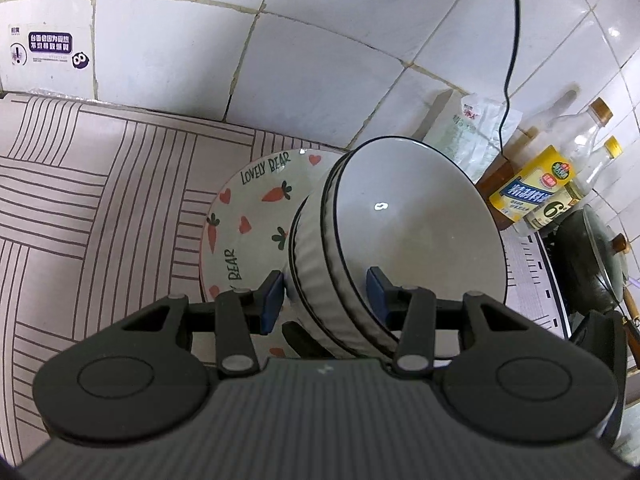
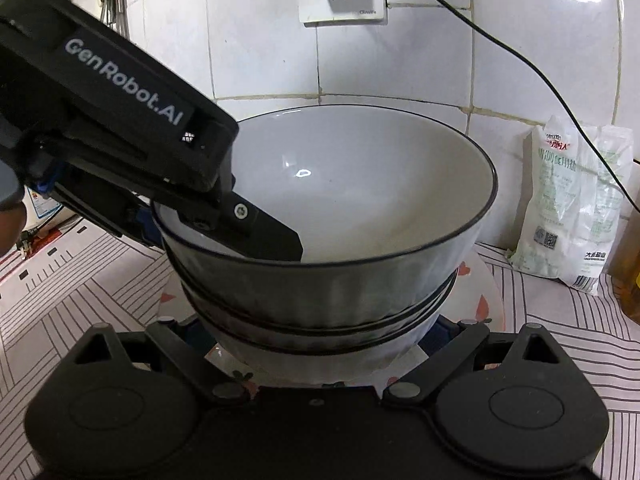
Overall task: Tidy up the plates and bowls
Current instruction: 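Lift the bowl stack with both tools and carry it over the bunny plate stack, then lower the bowl stack onto the bunny plates and open both tools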
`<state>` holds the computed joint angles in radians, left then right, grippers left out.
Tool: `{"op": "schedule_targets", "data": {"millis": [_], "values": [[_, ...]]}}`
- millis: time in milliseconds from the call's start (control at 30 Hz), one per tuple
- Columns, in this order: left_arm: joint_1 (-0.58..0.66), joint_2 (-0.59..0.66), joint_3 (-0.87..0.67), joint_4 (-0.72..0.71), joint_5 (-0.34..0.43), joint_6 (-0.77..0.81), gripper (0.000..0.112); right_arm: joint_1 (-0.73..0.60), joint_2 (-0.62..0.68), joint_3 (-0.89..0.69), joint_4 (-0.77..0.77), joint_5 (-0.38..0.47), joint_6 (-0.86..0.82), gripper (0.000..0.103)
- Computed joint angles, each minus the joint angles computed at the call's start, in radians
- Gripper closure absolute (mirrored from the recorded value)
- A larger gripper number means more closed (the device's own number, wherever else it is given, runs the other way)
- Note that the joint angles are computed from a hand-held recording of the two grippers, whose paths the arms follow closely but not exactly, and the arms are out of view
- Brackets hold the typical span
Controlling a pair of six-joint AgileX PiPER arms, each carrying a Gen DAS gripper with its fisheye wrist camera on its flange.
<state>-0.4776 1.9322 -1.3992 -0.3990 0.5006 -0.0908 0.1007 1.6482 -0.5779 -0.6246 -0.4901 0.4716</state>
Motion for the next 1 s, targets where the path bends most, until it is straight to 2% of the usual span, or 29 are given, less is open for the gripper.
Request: {"op": "schedule_targets", "data": {"millis": [367, 567, 767, 867, 1000], "values": [[-0.017, 0.003, 0.005, 0.035, -0.022, -0.023, 0.069, -0.001, 0.030, -0.009, 0.016, -0.013, -0.025, 0.004], [-0.011, 0.004, 0.003, 0.016, -0.018, 0.016, 0.068, -0.005, 0.023, 0.005, 0.020, -0.016, -0.025, 0.004], [-0.011, 0.003, 0.011, 0.004, -0.028, 0.027, 0.068, -0.018, 0.019, -0.043, -0.119, 0.049, 0.103, 0.004], [-0.012, 0.001, 0.016, 0.005, -0.033, 0.019, 0.068, -0.008, 0.005, -0.054, -0.141, 0.090, 0.136, 0.005], [-0.029, -0.018, 0.023, 0.077, -0.039, -0.042, 0.066, 0.015, -0.047, -0.032, -0.127, 0.141, 0.144, 0.004]]}}
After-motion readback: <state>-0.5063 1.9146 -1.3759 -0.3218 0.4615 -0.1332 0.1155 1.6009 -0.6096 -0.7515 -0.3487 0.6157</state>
